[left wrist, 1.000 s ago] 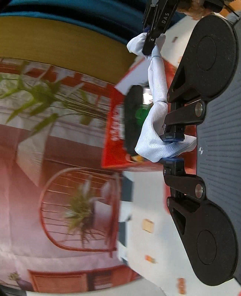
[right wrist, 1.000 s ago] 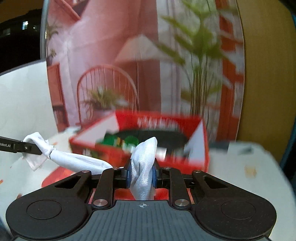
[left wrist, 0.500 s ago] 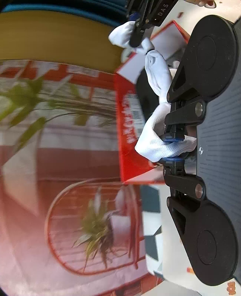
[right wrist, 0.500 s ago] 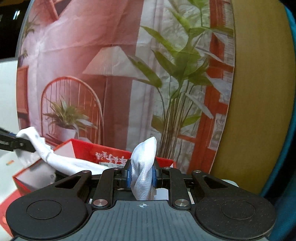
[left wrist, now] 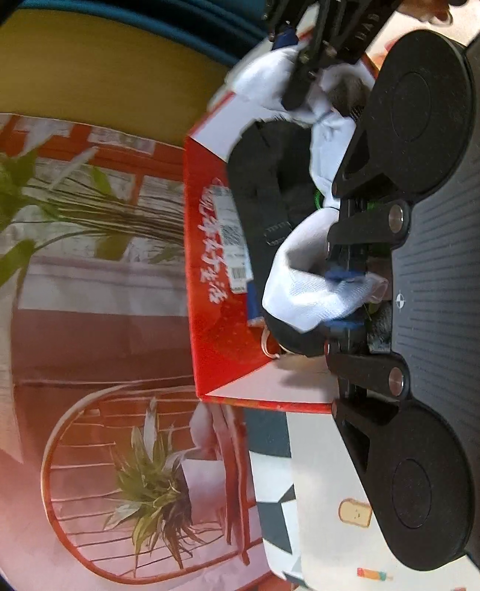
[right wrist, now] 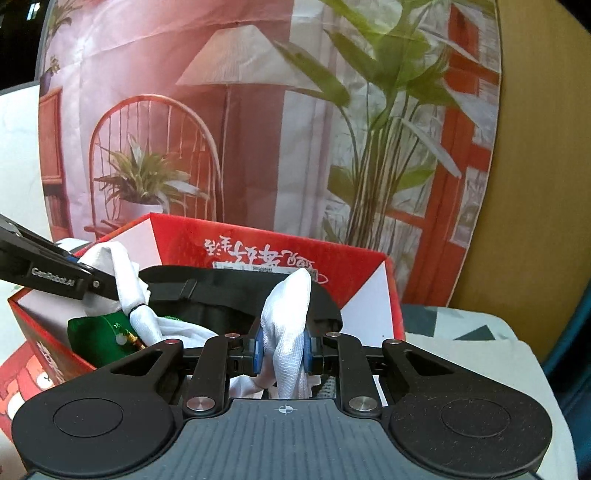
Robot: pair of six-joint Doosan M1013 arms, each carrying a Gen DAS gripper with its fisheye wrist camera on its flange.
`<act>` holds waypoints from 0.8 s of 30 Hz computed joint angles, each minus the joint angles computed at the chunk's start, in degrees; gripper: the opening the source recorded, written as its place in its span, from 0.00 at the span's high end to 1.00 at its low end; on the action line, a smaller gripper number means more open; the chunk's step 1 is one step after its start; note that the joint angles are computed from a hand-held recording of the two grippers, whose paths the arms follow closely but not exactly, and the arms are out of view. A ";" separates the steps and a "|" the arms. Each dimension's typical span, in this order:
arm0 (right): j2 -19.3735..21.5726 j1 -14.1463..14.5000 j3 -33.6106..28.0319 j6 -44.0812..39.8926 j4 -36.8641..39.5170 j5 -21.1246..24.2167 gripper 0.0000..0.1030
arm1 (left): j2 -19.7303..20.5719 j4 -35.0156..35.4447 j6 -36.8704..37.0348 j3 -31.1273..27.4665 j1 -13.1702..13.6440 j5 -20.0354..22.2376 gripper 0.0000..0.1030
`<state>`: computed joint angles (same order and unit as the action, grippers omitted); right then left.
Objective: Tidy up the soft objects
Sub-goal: 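Lift the white sock with both tools and lower it into the box, then open both tools to release the sock in the box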
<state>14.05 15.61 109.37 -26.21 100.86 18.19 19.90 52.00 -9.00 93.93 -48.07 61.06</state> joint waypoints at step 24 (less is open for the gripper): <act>-8.96 -1.98 4.04 9.73 0.00 5.62 0.00 | -1.73 6.03 -9.28 -4.15 -9.66 19.93 0.00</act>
